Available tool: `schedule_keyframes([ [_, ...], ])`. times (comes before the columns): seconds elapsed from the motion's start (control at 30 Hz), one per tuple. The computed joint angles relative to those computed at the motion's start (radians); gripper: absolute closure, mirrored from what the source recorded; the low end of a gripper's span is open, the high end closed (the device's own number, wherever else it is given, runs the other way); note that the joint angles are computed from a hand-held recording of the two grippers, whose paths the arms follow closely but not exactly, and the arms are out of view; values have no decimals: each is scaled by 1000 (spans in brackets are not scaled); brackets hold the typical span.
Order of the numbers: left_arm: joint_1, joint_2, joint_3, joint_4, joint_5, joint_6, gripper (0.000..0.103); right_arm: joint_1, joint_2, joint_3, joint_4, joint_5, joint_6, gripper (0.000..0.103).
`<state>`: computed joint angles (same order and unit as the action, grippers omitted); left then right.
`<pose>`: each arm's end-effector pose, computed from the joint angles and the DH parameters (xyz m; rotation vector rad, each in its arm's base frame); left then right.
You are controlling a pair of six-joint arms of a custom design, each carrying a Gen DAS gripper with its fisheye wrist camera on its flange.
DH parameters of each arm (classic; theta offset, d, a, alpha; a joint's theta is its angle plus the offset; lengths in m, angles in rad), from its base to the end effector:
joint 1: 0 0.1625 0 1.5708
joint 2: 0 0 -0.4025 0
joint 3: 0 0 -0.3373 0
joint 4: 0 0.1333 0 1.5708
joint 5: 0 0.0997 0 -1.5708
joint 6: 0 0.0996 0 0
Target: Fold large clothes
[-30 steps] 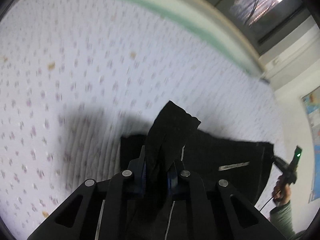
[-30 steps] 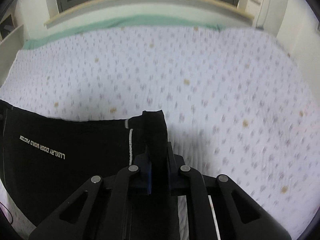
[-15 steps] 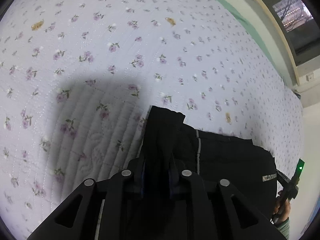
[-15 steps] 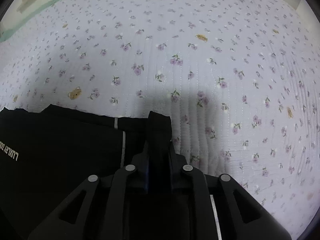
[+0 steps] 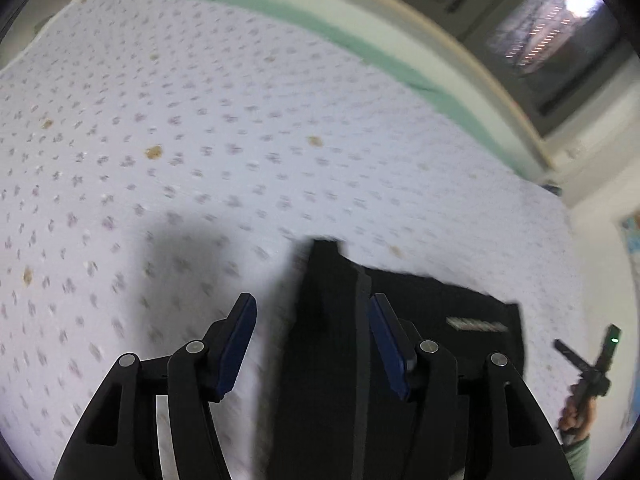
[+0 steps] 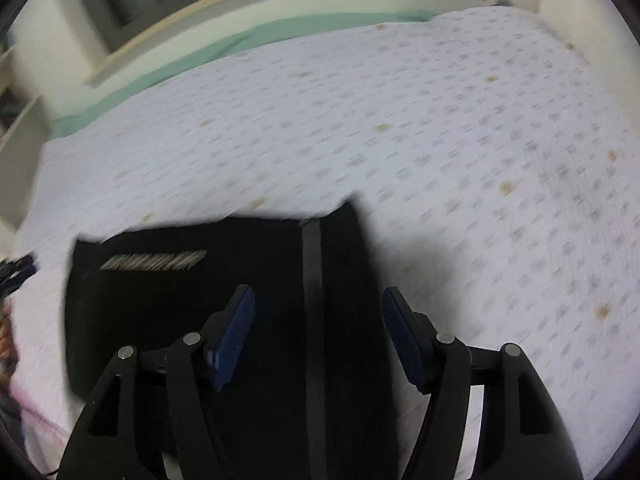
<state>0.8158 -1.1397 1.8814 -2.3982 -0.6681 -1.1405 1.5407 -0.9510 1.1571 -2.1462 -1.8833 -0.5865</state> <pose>-0.2034 -0.5247 0.2474 -0.5262 2.4267 -1.0394 0.0818 -0.6939 0.3687 0.6683 -2.6308 0.3532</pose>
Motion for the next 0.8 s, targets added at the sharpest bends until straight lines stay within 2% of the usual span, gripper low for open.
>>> schedule_keyframes([
  [0.07,-42,44,-3,-51,-33,35,43,14,-63,139,-35,8,-16,34],
  [0.17,-80,149,-58,-46,-88,76,43,54,-107,335,-203,-66,-107,34],
  [0.2,-87,184,-84,-30,-95,87,43,62,-110,366,-225,-78,-117,34],
  [0.3,-99,293,-150,-27,-132,135,43,67,-113,425,-242,-63,-125,35],
  [0.4,-93,387,-217,-4,-158,173,43,73,-97,492,-330,-91,-161,35],
  [0.47,-58,442,-264,50,-207,163,43,60,-57,501,-341,-127,-143,35],
  [0.53,-20,485,-272,58,-222,143,41,44,-31,515,-364,-142,-151,35],
  [0.6,1,499,-265,26,-227,150,41,34,-18,559,-464,-144,-203,33],
  [0.67,10,503,-271,24,-227,142,41,33,-16,585,-521,-146,-212,33],
  [0.73,5,510,-283,47,-214,145,41,36,-18,575,-495,-149,-197,33],
  [0.8,-1,507,-292,70,-212,147,41,51,-22,531,-393,-167,-160,33],
])
